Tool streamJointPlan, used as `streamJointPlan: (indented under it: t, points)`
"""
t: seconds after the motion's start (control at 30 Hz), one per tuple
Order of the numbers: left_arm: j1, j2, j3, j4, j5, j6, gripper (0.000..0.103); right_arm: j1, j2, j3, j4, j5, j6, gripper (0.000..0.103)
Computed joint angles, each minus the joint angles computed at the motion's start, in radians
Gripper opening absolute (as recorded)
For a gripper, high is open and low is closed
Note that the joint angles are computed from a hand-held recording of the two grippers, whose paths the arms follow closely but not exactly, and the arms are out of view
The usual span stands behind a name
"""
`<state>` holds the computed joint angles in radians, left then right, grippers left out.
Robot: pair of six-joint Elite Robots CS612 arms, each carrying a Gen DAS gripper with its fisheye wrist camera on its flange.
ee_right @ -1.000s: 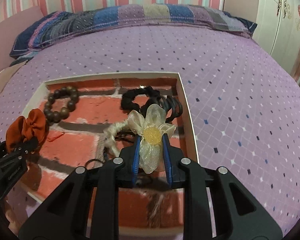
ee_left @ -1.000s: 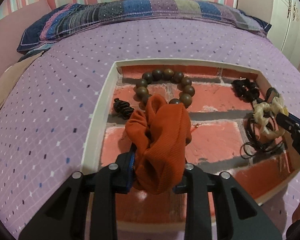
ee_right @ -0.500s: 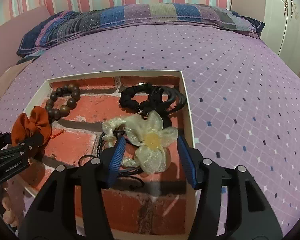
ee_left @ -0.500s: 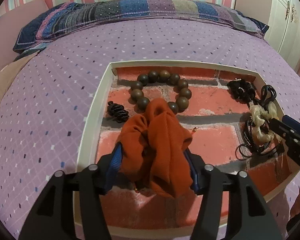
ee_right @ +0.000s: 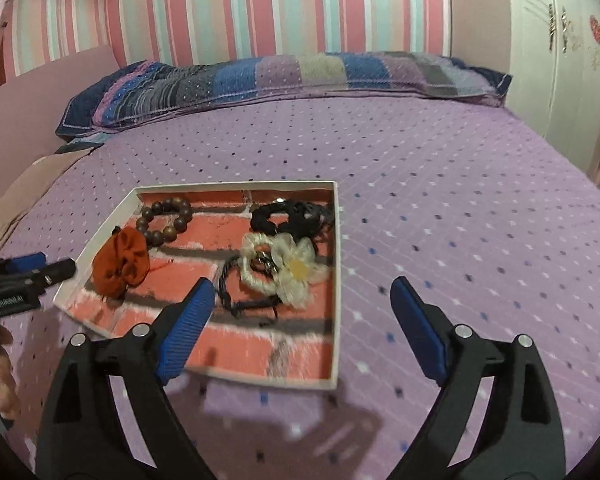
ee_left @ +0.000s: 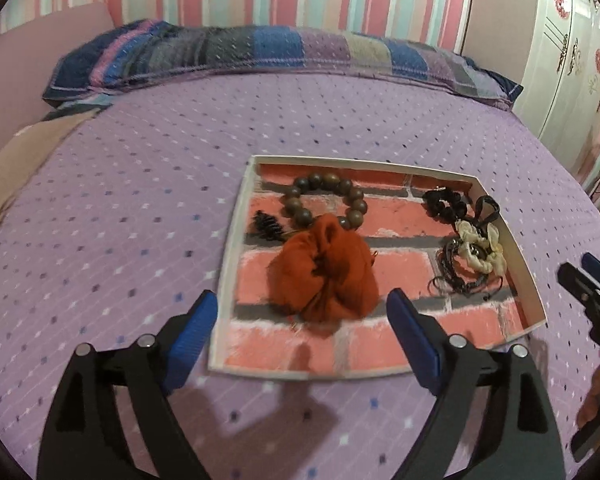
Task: Organize jewelry
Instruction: 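Lower both items into the tray and open both tools, then move the right tool to the white watch while the left tool reaches the red-bead hair tie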
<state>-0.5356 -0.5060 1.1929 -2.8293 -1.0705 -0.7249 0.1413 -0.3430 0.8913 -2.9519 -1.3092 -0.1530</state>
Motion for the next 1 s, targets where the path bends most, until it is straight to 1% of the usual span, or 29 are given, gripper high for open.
streamJointPlan:
  t: [0.17, 0.23, 0.3, 0.4, 0.47, 0.57, 0.7, 0.8, 1.0]
  points:
    - [-0.039, -0.065, 0.141, -0.057, 0.075, -0.031, 0.086, -0.015, -0.105, 0.225, -0.160, -0.041, -0.014, 0.092]
    - [-0.053, -0.085, 0.186, -0.066, 0.093, -0.051, 0.086, -0.023, -0.137, 0.299, -0.201, -0.037, -0.011, 0.092]
    - [-0.072, -0.105, 0.239, -0.074, 0.108, -0.071, 0.086, -0.028, -0.159, 0.350, -0.222, -0.044, -0.006, 0.092]
    - [-0.093, -0.119, 0.277, -0.053, 0.134, -0.103, 0.086, -0.036, -0.191, 0.431, -0.252, -0.051, 0.011, 0.092]
    - [-0.107, -0.126, 0.304, -0.055, 0.140, -0.121, 0.086, -0.041, -0.209, 0.481, -0.280, -0.051, 0.024, 0.092]
    - [-0.120, -0.132, 0.334, -0.069, 0.124, -0.139, 0.086, -0.046, -0.224, 0.534, -0.300, -0.037, 0.036, 0.092]
    - [-0.133, -0.128, 0.354, -0.085, 0.104, -0.159, 0.086, -0.046, -0.239, 0.595, -0.328, -0.036, 0.024, 0.092]
    - [-0.137, -0.122, 0.351, -0.092, 0.085, -0.160, 0.086, -0.046, -0.246, 0.624, -0.331, -0.024, 0.022, 0.092]
    - [-0.141, -0.108, 0.333, -0.102, 0.065, -0.135, 0.086, -0.037, -0.246, 0.650, -0.324, -0.028, -0.001, 0.092]
